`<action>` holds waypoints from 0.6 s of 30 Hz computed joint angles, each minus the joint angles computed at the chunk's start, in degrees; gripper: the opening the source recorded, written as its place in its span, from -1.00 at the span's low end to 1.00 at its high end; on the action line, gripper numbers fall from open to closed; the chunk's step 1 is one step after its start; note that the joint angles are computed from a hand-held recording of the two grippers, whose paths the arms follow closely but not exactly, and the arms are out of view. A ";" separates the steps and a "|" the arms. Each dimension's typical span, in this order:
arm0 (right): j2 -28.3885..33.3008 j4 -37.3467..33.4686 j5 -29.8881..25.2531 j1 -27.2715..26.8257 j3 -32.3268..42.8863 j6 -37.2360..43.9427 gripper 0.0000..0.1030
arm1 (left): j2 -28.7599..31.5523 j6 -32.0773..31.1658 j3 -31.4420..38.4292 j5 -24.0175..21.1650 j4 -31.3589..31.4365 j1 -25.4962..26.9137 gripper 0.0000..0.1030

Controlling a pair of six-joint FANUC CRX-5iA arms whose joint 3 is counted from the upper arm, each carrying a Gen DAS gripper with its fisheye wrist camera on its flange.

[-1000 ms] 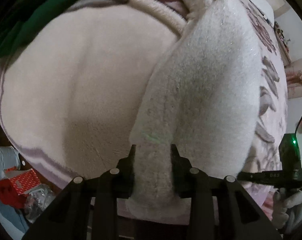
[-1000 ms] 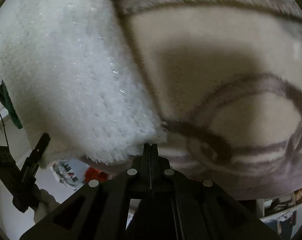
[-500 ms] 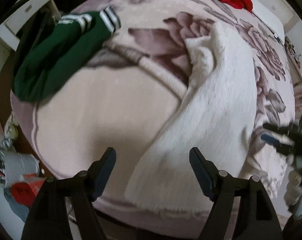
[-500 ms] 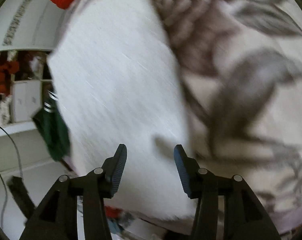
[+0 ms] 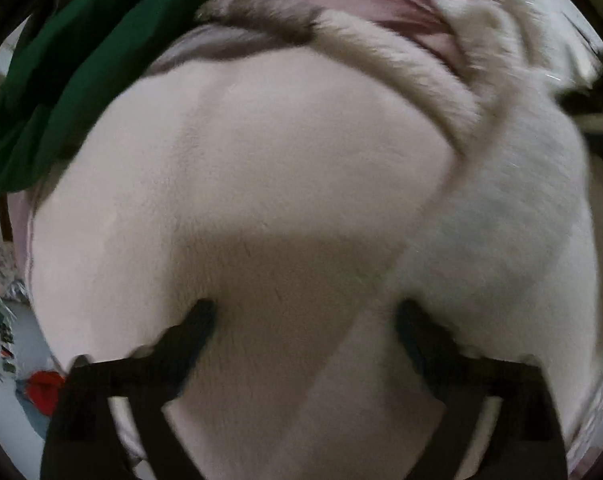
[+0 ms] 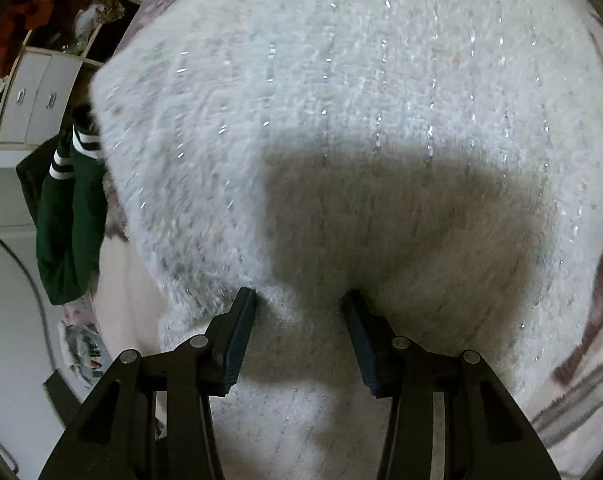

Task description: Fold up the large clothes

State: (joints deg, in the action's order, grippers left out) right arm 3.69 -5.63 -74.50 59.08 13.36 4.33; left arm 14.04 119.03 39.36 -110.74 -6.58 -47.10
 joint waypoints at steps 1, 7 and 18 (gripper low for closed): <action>-0.51 -1.22 0.12 -1.12 -0.22 1.03 -0.05 | -1.91 1.45 -4.15 3.88 4.09 2.63 1.00; -8.49 -0.16 0.15 -0.79 -4.22 0.19 -0.05 | -10.49 9.82 -18.09 18.11 11.19 8.53 1.00; -1.89 -0.50 0.43 -4.98 -1.64 8.55 -0.03 | 8.00 -0.67 23.52 -8.82 1.22 4.82 1.00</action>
